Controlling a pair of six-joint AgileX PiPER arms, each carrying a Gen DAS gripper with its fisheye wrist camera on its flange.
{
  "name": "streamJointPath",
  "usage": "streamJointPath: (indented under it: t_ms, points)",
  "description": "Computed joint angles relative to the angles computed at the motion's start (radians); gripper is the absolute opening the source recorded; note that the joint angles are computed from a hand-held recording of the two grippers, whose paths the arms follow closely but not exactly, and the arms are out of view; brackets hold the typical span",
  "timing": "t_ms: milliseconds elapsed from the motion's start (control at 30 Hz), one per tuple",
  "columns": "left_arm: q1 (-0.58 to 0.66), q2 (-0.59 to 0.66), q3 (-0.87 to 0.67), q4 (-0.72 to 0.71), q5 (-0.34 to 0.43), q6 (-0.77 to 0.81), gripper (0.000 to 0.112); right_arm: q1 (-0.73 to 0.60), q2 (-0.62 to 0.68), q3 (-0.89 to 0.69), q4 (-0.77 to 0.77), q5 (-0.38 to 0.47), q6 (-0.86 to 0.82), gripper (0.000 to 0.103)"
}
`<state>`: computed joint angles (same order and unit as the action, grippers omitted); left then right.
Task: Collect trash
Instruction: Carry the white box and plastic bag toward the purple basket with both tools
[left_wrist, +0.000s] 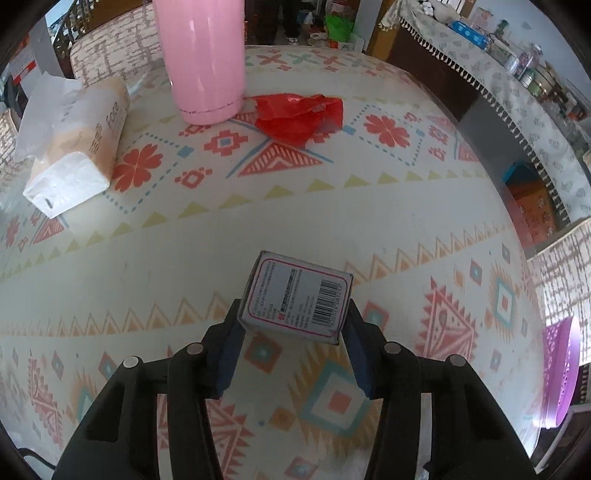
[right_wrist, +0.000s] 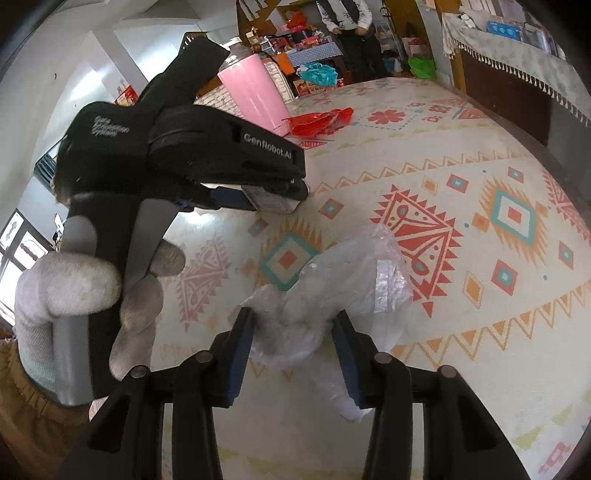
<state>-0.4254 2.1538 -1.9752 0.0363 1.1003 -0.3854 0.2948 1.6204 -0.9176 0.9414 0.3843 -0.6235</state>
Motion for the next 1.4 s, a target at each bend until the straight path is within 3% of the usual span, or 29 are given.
streamJointPath:
  t_ms: [233,367,633,733,833,933,967,1200,1300,1333,1367,1400]
  points:
    - [-0.009,-0.12,0.194,-0.01,-0.061,-0.009,0.05,0.0,-0.001,0.006,-0.006,-0.005,0.008,0.043]
    - [-0.016,-0.212,0.334,-0.009,-0.098,-0.024,0.05,-0.017,-0.017,0.008,-0.056,0.037,0.071,0.042]
    - [-0.12,-0.393,0.597,0.038,-0.181,-0.114,0.05,-0.044,-0.18,0.159,-0.175,0.054,0.187,0.04]
    - [-0.18,-0.443,0.664,0.04,-0.206,-0.15,0.05,-0.051,-0.241,0.211,-0.228,0.067,0.229,0.03]
    - [-0.257,-0.488,0.718,0.061,-0.224,-0.209,0.05,-0.063,-0.307,0.267,-0.264,0.073,0.253,0.029]
    - [-0.331,-0.522,0.754,0.082,-0.235,-0.268,0.05,-0.06,-0.369,0.318,-0.34,0.066,0.308,0.019]
    - [-0.355,-0.533,0.764,0.088,-0.238,-0.287,0.05,-0.07,-0.392,0.338,-0.337,0.071,0.297,0.015]
    - [-0.456,-0.572,0.829,0.051,-0.266,-0.34,0.05,-0.209,-0.545,0.44,-0.301,0.16,0.204,0.013]
    - [-0.487,-0.606,0.857,0.092,-0.269,-0.391,0.05,-0.34,-0.591,0.465,-0.206,0.241,0.051,0.014]
    - [-0.495,-0.622,0.867,0.112,-0.266,-0.414,0.05,-0.393,-0.59,0.468,-0.145,0.272,-0.031,0.021]
    - [-0.508,-0.642,0.879,0.137,-0.256,-0.444,0.05,-0.432,-0.582,0.466,-0.099,0.296,-0.085,0.048]
    - [-0.517,-0.658,0.886,0.159,-0.245,-0.465,0.05,-0.446,-0.578,0.466,-0.067,0.302,-0.114,0.067]
